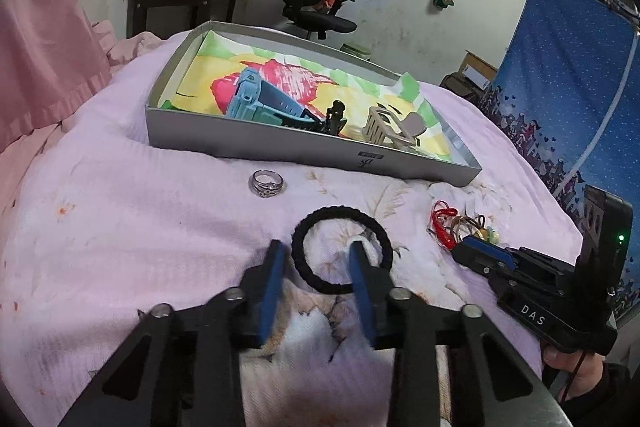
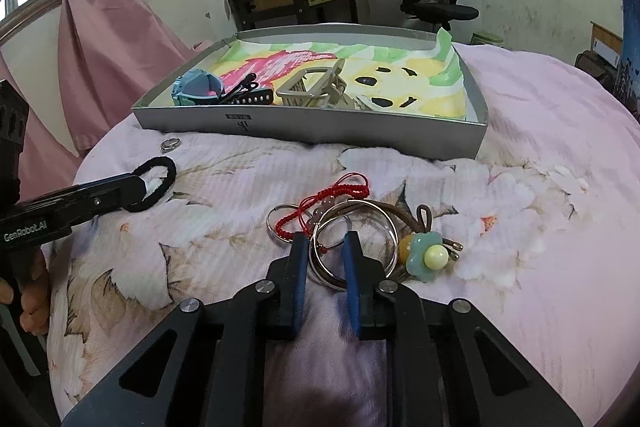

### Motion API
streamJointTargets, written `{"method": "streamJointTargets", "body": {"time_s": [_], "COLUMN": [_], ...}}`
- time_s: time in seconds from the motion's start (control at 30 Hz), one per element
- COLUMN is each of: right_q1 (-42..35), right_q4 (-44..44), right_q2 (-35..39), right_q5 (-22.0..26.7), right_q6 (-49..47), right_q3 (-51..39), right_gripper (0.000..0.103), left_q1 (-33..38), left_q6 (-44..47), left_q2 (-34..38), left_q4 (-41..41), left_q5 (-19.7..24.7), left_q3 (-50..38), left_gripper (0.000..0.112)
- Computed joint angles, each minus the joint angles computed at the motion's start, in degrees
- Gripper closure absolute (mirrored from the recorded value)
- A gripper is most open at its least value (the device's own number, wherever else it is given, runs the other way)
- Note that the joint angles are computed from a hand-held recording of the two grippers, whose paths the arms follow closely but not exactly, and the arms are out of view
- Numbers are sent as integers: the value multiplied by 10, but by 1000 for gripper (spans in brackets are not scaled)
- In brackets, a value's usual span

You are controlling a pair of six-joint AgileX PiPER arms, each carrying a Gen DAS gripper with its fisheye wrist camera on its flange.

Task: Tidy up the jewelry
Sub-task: 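Grasp the black hair tie with the left tool while the right tool grasps the silver key ring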

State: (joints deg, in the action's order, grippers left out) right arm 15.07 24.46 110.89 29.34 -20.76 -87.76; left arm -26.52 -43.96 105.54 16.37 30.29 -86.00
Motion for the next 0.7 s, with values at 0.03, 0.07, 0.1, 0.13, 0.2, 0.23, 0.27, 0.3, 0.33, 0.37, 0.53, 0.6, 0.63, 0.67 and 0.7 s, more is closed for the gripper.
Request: {"method": "streamJointTargets", "body": {"time_s": [0.03,0.07,0.1,0.13,0.2,0.23,0.27,0.3,0.33,0.37,0.53,0.6,0.63,0.67,0.7], "right_q1": [0,0,1,0,-2,-3,-6,-7,-9,-11,-12,-12,-12,-13,-15], "right_q4": [2,5,8,13,31,40,52,60,69,77,94,105,110,119,132], "right_q2": [1,2,1,1,-4,-6,-9,-10,-12,-14,-23,-28,-30,-32,-34], "right_q5": [1,1,0,0,-5,-7,-9,-11,-12,-14,-26,-35,-37,-38,-40], "right_q6": [-2,-6,-10,-15,-31,-39,-49,-56,-63,-68,-84,-95,-99,-107,-119], "right_q3": [-1,-1,0,1,9,12,17,19,23,25,39,47,49,51,55], "right_gripper": [93,95,96,96,97,97,98,98,98,98,98,98,98,98,98], "left_q1": [0,0,-1,-1,0,1,1,1,1,1,1,0,-1,-1,-1], "left_q6": [4,7,6,4,3,3,2,1,0,-1,-4,-9,-12,-11,-11], "left_q2": [2,3,4,4,3,1,0,-1,0,0,-1,-4,-6,-6,-6], "left_q4": [-3,-4,-2,0,-2,-4,-4,-3,-1,1,4,10,13,13,13], "left_q5": [1,2,4,5,3,-1,-2,-4,-4,-4,-11,-15,-18,-19,-19], "left_q3": [-1,-3,-5,-5,-4,0,2,3,3,3,6,10,13,14,14], "left_gripper": [90,94,96,101,104,104,105,105,105,105,106,106,106,106,106]}}
